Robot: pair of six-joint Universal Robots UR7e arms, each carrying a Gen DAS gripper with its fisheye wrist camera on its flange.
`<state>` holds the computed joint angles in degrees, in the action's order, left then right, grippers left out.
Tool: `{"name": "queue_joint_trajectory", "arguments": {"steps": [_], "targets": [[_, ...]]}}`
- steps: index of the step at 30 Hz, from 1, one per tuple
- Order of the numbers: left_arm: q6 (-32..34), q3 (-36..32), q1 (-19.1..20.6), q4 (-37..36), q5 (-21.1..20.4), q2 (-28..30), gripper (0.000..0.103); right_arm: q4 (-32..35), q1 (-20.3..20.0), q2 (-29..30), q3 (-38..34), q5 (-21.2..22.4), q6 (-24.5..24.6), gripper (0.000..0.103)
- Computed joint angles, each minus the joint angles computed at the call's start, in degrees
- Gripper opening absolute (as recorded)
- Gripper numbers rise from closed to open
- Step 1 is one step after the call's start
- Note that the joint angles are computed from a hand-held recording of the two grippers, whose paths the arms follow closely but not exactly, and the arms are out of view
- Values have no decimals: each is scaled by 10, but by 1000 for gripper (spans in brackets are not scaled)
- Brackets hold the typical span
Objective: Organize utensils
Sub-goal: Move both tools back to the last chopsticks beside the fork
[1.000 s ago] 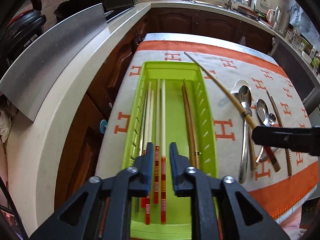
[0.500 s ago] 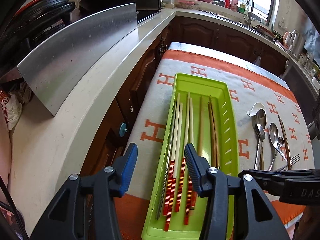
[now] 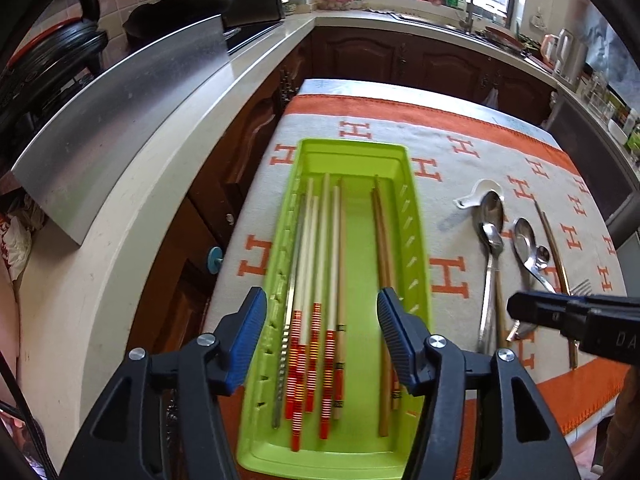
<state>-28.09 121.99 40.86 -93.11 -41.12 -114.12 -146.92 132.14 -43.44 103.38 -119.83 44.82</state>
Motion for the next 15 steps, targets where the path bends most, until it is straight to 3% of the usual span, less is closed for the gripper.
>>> {"name": "queue_joint_trajectory", "arguments": {"steps": [10, 15], "targets": [[10, 16, -62, -14, -49, 31, 56, -18, 24, -98, 88, -110, 6, 24], [18, 22, -77, -38, -83, 58, 56, -32, 30, -141, 132, -135, 7, 24]]}}
